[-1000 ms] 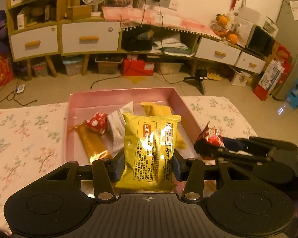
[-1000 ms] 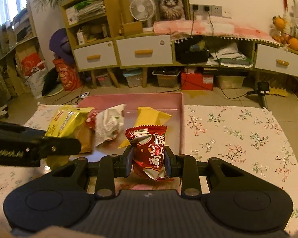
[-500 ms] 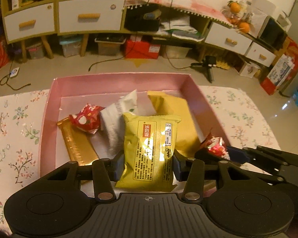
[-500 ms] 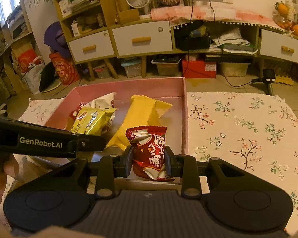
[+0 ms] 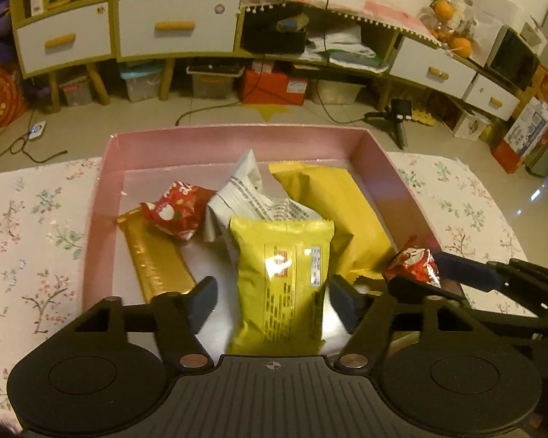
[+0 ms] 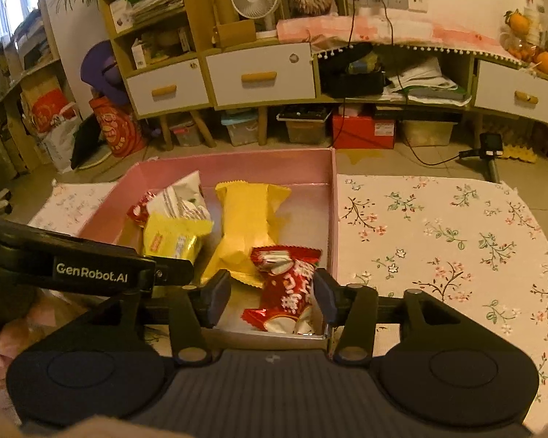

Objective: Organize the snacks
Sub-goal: 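Carry the yellow bag with the left gripper while the right gripper carries the red candy into the pink box, then withdraw both open grippers from the pink box back over the pile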

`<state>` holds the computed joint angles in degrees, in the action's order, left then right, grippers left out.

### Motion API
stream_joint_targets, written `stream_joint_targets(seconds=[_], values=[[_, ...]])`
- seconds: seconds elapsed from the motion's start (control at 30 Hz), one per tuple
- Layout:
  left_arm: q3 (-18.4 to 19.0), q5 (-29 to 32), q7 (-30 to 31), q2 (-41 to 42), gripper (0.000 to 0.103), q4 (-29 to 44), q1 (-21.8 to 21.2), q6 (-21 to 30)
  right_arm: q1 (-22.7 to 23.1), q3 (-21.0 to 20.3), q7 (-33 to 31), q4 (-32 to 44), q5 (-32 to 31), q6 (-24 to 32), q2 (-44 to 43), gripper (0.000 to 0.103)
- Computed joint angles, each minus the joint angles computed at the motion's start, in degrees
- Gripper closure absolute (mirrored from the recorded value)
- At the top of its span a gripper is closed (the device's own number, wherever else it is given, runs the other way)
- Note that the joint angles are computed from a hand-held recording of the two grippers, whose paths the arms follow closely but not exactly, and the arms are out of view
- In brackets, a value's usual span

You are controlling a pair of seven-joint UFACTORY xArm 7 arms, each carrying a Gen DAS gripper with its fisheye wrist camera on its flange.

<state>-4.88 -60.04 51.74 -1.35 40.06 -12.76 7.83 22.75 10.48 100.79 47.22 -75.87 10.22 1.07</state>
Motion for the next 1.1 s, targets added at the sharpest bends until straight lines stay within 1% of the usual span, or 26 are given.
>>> stream_joint_targets(seconds=[0.07,0.13,0.17,0.27,0.37,0.43,0.47,0.57,0.73,0.83,0.9,0.97,1.1], values=[[0.2,0.6,-0.1,-1.1,0.029,-0.7,0.1,0.5,-0.1,0.0,0.6,-0.3,-0.5,-0.4,-0.8,0.047],[0.5,3.3,-2.8,-2.5,0.028,-1.8,0.2,0.7,0.2,0.7,-1.1,-0.7,1.2,1.3,-1.7,0.036],[0.8,4.3,-4.0,-3.3,0.028,-2.4,0.0,0.7,0.3,1.0,-2.2,-0.9,2.2,2.3,-2.2,0.035],[2.1,5.1,-5.1,-6.5,0.024,-4.7,-1.3,0.9,0.2,1.8,-5.1,-1.9,5.6,3.4,-3.7,0.034],[3.0,9.3,-8.7,-9.9,0.023,-7.6,-1.9,0.9,-0.3,2.9,-4.4,-3.3,6.8,4.7,-5.7,0.028],[4.3,10.7,-9.4,-12.6,0.021,-9.6,-2.8,1.6,-0.6,3.7,-4.5,-4.2,7.8,5.2,-7.0,0.024],[4.9,11.8,-10.0,-13.9,0.02,-10.5,-3.1,1.9,-0.7,4.1,-5.5,-4.8,9.1,5.6,-7.6,0.024],[4.8,17.5,-13.4,-17.6,0.02,-13.5,-2.5,2.0,-1.0,5.4,-7.9,-5.7,12.2,7.1,-9.1,0.021],[5.7,23.6,-17.5,-23.5,0.017,-17.8,-2.7,2.0,-1.8,7.7,-8.7,-7.5,14.8,9.0,-11.6,0.016],[6.7,26.1,-19.5,-27.4,0.014,-20.6,-3.0,2.2,-2.1,9.0,-9.0,-8.4,16.1,10.1,-13.1,0.012],[6.7,27.7,-21.7,-30.2,0.013,-22.8,-2.5,2.3,-2.4,9.9,-8.6,-9.0,16.8,10.7,-14.1,0.009],[6.5,29.4,-24.3,-33.1,0.013,-24.7,-1.4,3.4,-2.7,10.6,-8.2,-9.8,17.3,10.8,-15.1,0.007],[7.8,32.2,-27.8,-38.4,0.013,-27.7,-0.4,5.9,-3.3,12.3,-7.1,-11.2,18.0,11.0,-17.0,0.005]])
